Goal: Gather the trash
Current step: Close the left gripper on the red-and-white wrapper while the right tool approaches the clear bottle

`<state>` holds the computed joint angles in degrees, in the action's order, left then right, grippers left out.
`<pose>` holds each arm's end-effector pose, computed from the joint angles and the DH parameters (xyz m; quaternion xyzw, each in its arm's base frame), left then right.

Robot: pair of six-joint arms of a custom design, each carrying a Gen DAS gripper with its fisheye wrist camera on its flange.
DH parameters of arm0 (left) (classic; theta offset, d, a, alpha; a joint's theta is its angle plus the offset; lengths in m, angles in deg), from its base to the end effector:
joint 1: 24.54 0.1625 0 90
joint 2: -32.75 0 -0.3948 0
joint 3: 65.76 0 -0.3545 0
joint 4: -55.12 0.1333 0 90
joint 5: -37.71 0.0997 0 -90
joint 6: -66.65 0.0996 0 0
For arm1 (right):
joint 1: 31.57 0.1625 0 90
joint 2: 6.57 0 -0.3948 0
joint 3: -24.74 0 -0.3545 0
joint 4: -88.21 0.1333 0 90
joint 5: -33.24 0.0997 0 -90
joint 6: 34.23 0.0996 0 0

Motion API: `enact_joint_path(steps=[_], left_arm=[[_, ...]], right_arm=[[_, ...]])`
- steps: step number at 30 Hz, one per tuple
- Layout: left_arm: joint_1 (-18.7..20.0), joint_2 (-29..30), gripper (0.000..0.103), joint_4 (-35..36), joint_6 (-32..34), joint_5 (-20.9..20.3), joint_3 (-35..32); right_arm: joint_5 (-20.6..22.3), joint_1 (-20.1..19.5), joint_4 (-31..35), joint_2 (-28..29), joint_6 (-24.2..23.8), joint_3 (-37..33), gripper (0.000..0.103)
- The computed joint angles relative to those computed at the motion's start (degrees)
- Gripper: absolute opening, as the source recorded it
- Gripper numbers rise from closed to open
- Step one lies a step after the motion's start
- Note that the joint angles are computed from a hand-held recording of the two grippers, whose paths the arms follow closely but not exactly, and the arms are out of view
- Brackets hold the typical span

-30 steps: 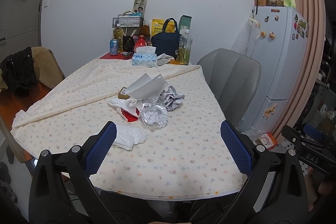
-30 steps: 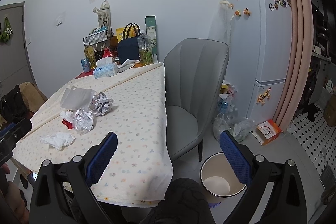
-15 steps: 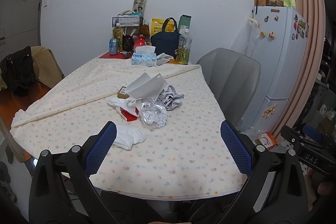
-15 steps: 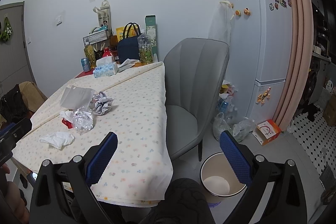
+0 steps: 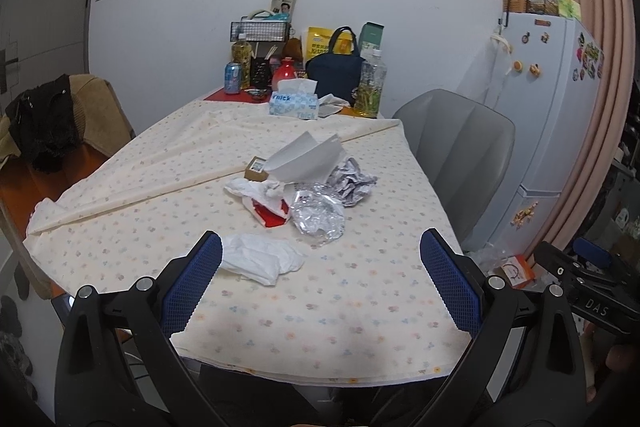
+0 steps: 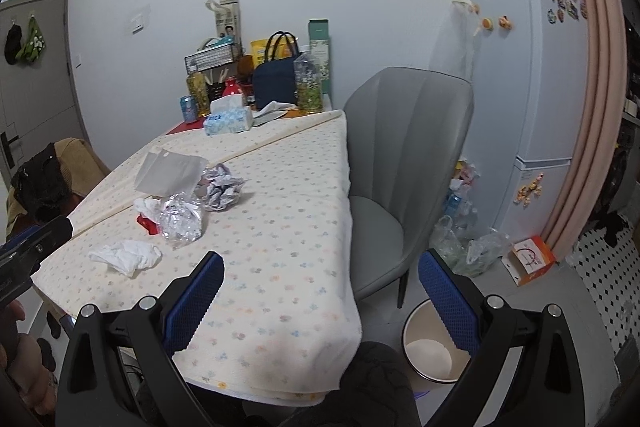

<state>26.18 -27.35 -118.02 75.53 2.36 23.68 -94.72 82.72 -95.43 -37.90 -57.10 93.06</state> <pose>-0.2209 -0.6089 0.3775 0.1337 0.8081 -0.4952 0.2897 0.3704 -0.6456 0.1946 0.1916 -0.8246 0.4522 0.2807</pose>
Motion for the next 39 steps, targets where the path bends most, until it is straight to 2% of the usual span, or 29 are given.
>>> enact_joint_path(steps=[7,13,16,19,21,22,26,32,35,39], left_arm=[[2.4,-0.5,0.098,0.9,-1.9,0.2,-0.9],[4.6,-0.3,0.098,1.8,-2.9,-1.2,-2.7],[6.2,0.5,0.095,4.5,-3.1,-3.6,-5.3],[7.8,1.2,0.087,7.0,-3.6,-5.3,-8.2],[8.7,1.8,0.077,9.3,-4.5,-6.6,-10.3],[9.2,2.1,0.075,10.6,-5.1,-7.5,-11.5],[11.4,3.5,0.058,16.2,-8.6,-11.7,-16.3],[14.3,7.0,0.032,25.5,-13.9,-16.9,-24.1],[15.4,9.4,0.027,29.4,-15.7,-18.3,-28.1],[16.4,12.5,0.027,32.6,-16.6,-18.4,-32.6]], right_arm=[[3.0,-0.7,4.4,2.1,0.8,-3.9,0.095],[5.7,-1.1,9.4,4.6,1.0,-8.3,0.088],[7.8,-1.5,13.0,5.7,2.0,-11.0,0.083],[9.3,-1.6,16.8,7.9,2.5,-15.5,0.081],[10.2,-1.7,19.2,9.3,2.7,-18.4,0.079],[10.6,-1.7,20.6,10.1,3.0,-20.0,0.078],[12.3,-2.1,26.3,13.3,4.5,-26.8,0.076],[12.3,-2.1,32.7,19.0,5.0,-37.5,0.076],[12.0,-2.2,35.6,21.5,5.4,-42.1,0.076],[11.8,-2.5,39.9,24.6,6.3,-48.0,0.076]])
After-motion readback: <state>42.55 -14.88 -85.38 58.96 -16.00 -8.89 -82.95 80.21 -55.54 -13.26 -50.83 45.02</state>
